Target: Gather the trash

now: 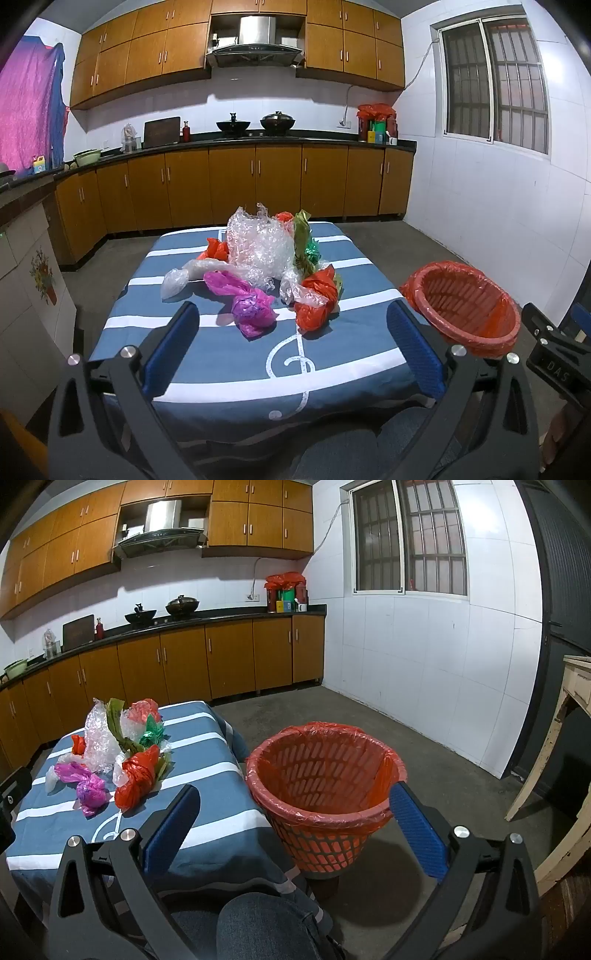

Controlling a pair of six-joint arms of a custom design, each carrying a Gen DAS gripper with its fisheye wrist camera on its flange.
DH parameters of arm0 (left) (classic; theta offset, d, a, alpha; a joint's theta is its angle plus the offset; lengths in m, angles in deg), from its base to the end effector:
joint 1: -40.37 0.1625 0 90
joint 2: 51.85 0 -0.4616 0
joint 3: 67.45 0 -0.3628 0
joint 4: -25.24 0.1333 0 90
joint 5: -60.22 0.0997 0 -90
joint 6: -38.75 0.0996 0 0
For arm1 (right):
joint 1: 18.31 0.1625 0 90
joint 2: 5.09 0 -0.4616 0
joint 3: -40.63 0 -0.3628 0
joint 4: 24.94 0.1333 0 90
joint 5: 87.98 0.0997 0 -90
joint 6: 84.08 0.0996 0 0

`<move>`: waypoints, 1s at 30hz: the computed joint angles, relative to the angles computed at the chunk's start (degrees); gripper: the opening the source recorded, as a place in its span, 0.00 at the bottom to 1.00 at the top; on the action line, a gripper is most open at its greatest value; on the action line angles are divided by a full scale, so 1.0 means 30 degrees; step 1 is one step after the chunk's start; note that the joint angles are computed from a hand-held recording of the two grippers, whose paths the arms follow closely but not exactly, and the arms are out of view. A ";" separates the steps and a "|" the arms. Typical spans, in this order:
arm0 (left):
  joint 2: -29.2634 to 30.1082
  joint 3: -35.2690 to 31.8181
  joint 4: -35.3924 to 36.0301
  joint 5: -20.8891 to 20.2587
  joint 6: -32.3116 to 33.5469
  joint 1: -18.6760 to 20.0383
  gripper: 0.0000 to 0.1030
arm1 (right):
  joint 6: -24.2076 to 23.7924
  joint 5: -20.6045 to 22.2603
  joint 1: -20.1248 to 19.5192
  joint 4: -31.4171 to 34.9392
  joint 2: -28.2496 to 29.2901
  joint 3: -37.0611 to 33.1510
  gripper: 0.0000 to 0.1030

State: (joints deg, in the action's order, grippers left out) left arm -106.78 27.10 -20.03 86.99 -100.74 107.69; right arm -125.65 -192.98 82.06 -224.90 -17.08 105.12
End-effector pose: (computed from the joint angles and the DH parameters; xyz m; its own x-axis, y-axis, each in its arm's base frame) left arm -0.0260 -0.6385 0.2141 -0.6011 -0.5502 -0.5796 0.4636 0.3506 -0.8137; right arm 0.2511 -0.7746 0.0029 -0.6760 -0.3206 0.6635 -0.7290 0.4229 -0.5383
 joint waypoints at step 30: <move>0.0008 -0.0012 0.0014 0.0000 0.0000 0.0001 0.96 | -0.0038 0.0044 -0.0041 -0.0025 0.0004 -0.0016 0.98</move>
State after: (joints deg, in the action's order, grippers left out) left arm -106.75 27.06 -19.98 86.99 -100.74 107.69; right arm -125.77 -192.84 81.93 -224.98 -17.07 105.07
